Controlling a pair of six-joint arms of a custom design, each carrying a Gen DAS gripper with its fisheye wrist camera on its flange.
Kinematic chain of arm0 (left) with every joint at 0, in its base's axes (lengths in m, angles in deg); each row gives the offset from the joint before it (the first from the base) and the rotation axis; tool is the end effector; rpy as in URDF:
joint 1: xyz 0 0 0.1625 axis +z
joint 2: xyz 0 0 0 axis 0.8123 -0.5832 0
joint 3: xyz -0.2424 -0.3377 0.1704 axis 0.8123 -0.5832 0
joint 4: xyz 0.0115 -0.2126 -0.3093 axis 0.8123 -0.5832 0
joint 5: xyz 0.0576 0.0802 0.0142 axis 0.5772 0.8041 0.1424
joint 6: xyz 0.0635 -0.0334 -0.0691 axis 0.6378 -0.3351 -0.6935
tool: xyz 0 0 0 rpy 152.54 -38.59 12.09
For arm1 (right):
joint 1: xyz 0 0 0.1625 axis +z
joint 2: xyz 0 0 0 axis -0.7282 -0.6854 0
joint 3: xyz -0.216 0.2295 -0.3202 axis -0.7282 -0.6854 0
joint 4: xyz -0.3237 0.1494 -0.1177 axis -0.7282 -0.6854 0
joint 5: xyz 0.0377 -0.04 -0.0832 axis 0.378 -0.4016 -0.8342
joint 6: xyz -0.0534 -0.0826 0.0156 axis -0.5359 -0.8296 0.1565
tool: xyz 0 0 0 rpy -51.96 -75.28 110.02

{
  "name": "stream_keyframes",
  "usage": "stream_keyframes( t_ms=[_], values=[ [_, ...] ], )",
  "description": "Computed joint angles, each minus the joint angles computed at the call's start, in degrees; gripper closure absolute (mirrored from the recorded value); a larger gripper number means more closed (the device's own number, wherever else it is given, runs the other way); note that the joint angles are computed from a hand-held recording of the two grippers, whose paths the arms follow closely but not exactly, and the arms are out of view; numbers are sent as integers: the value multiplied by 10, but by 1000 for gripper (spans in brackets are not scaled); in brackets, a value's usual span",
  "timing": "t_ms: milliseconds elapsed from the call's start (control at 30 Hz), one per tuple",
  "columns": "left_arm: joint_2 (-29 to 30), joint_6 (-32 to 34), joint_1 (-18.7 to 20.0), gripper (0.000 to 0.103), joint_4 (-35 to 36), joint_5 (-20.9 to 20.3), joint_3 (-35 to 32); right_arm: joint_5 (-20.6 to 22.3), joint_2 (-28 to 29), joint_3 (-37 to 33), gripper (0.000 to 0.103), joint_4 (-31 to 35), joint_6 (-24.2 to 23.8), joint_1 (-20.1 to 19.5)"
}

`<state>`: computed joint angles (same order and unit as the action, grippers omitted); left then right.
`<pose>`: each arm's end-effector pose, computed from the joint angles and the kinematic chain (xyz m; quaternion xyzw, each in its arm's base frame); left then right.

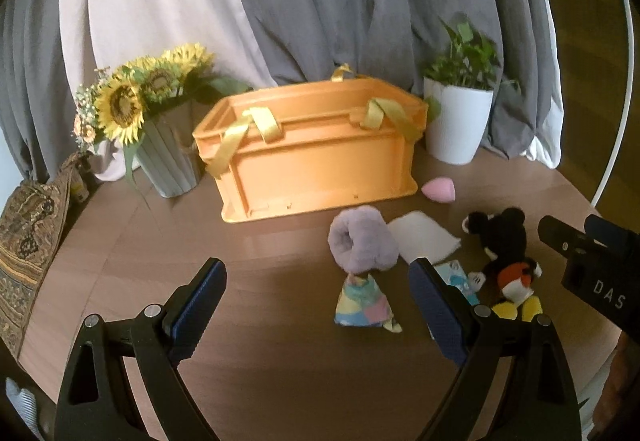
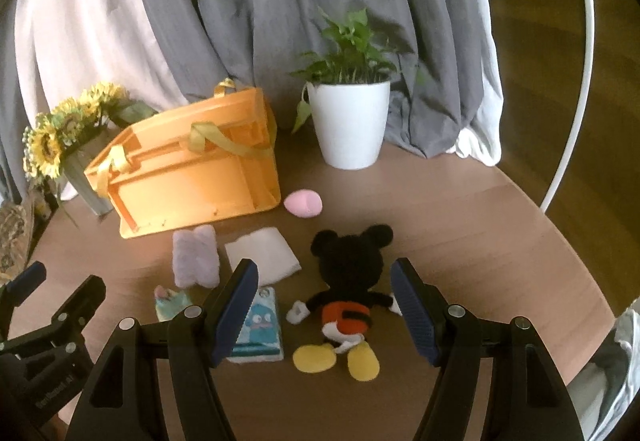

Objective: Organize soft objects
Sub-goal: 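Withdraw both open tools from the crate back toward the remaining toys, then grasp the Mickey Mouse plush with the right tool while the left tool grasps the patchwork cone plush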

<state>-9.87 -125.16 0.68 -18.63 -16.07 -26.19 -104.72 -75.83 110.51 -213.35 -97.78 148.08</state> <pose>-0.1988 -0.6693 0.1443 0.1393 0.8027 -0.4212 0.3986 0.2216 -0.6892 0.1380 0.1734 -0.8450 0.4058 0.3022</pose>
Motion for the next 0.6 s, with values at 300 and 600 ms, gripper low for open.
stream_keyframes(
  t_ms=[300,600],
  values=[
    [33,-32,13,10,52,4,-37,-13,7,-4,33,22,10,-12],
    [73,-61,28,10,117,7,-90,-25,20,-19,33,45,25,-24]
  ],
)
